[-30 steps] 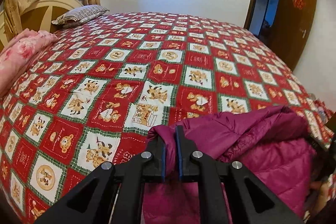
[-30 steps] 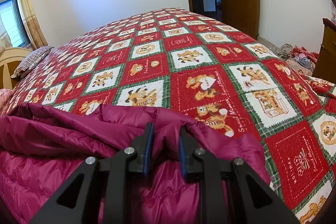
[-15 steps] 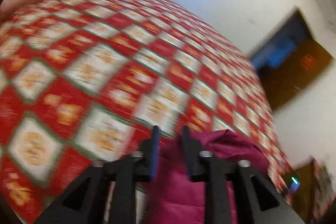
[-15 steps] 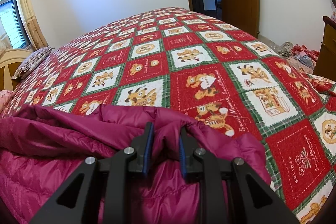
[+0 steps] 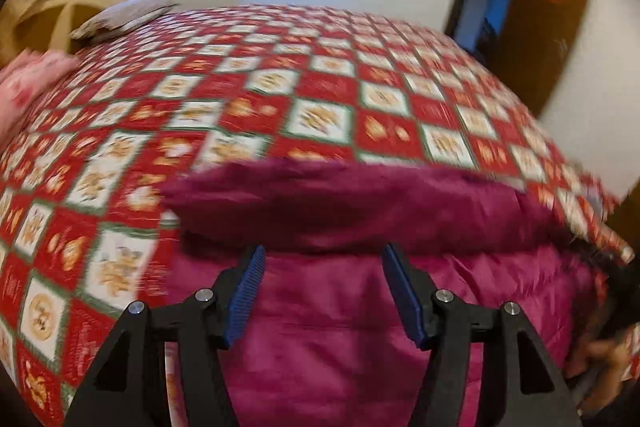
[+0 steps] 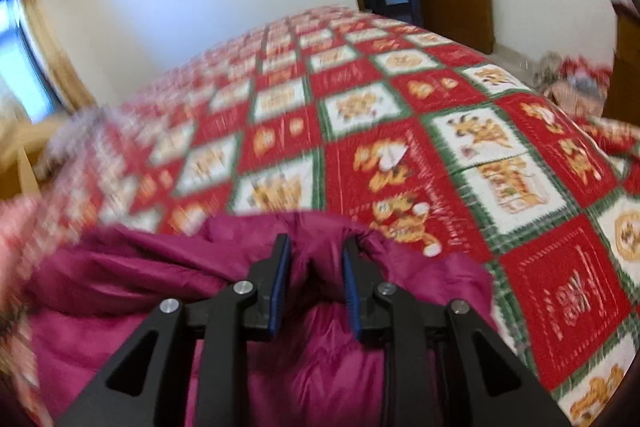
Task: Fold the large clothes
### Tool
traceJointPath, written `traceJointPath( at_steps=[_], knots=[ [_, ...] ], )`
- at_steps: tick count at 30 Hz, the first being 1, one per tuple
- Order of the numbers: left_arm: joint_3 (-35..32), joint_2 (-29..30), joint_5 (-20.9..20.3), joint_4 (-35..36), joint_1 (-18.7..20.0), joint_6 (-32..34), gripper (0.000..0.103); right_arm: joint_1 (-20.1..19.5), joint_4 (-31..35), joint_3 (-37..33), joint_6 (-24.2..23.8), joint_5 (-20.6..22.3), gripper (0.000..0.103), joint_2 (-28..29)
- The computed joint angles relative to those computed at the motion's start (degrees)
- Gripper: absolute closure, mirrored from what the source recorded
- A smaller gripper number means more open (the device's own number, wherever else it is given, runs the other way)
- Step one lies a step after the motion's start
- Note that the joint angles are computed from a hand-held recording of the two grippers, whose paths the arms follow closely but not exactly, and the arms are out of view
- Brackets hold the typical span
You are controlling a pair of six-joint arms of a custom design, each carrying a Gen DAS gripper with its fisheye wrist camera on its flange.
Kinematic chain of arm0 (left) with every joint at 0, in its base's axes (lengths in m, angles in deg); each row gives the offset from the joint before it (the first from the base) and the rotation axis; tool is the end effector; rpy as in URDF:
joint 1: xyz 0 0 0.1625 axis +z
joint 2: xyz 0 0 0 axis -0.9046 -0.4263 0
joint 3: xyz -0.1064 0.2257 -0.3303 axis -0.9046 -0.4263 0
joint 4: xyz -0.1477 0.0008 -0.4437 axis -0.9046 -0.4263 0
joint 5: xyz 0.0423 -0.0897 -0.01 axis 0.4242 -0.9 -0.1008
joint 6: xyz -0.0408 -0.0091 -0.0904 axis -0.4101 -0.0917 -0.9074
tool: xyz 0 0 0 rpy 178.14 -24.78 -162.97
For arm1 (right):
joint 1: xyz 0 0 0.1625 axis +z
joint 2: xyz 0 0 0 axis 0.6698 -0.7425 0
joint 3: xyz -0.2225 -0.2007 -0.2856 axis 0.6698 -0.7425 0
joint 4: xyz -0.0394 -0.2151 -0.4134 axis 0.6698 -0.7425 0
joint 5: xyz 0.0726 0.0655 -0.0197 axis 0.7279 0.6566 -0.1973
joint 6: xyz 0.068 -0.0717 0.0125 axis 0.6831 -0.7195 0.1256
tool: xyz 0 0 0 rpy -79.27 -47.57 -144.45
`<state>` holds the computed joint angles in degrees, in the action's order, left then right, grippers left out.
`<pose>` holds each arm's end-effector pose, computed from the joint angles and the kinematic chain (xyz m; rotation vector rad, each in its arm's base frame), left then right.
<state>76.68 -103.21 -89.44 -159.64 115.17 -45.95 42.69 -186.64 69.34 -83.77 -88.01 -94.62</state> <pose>-0.2257 -0.6251 0.0939 -0.0806 2.1328 -1.0302 0.0562 -0.7426 0.1806 0.5302 -2.6082 0.9675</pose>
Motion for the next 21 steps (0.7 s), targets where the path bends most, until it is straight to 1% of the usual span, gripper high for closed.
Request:
traceJointPath(
  at_steps=[1, 2, 3, 5, 6, 8, 9, 12, 13, 15, 16, 17, 19, 20, 21],
  knots=[
    [-0.8, 0.9, 0.2, 0.1, 0.2, 1.0, 0.041, -0.2, -1.9, 1.8, 1.2, 2.2, 0.058, -1.8],
    [-1.7, 1.7, 0.7, 0.4, 0.4, 1.8, 0.041, -0.2, -3.0, 3.0, 1.0, 3.2, 0.056, -2.9],
    [-2.8, 2.7, 1.8, 1.1, 0.7, 2.4, 0.041, 0.0, -3.4, 4.3, 0.0, 4.6, 0.056, -4.0],
    [-3.9, 3.5, 3.4, 1.7, 1.1, 2.5, 0.041, 0.9, -2.4, 6.3, -4.4, 6.9, 0.056, -5.9],
    [-4.5, 3.9, 3.8, 1.6, 1.5, 2.7, 0.041, 1.6, -2.2, 7.0, -7.0, 7.0, 0.056, -6.2],
    [-5.5, 4.3, 3.8, 1.3, 2.3, 2.7, 0.041, 3.6, -0.1, 7.2, -12.9, 4.6, 0.053, -5.5],
    [-5.8, 4.5, 3.9, 1.1, 2.5, 2.6, 0.041, 4.8, 1.5, 6.5, -15.5, 2.3, 0.053, -4.3],
    [-6.7, 5.3, 5.3, 1.1, 3.2, 2.5, 0.04, 6.5, 4.1, 3.3, -20.1, -1.9, 0.053, -0.2],
    [-6.9, 5.4, 6.0, 1.9, 3.5, 2.1, 0.039, 7.1, 4.5, 1.4, -20.9, -4.7, 0.054, 1.8],
    [-7.0, 5.6, 6.3, 1.7, 4.1, 2.1, 0.034, 7.1, 6.0, -2.6, -21.1, -8.9, 0.066, 5.5],
    [-6.8, 5.7, 6.1, 0.0, 4.4, 3.0, 0.029, 6.8, 6.0, -3.9, -20.9, -9.5, 0.068, 6.5],
    [-6.6, 5.8, 5.9, -2.1, 4.6, 3.9, 0.025, 6.3, 5.8, -4.9, -20.4, -9.5, 0.069, 7.1],
    [-6.3, 5.9, 4.5, -6.1, 5.4, 5.4, 0.019, 5.3, 5.5, -6.0, -18.5, -8.3, 0.069, 7.7],
    [-6.3, 6.0, 3.8, -7.4, 5.8, 5.9, 0.015, 4.8, 5.3, -5.7, -18.1, -7.5, 0.074, 7.3],
    [-6.2, 5.9, 2.8, -8.9, 6.3, 6.3, 0.013, 4.5, 4.3, -5.6, -17.8, -7.1, 0.074, 7.4]
  ],
)
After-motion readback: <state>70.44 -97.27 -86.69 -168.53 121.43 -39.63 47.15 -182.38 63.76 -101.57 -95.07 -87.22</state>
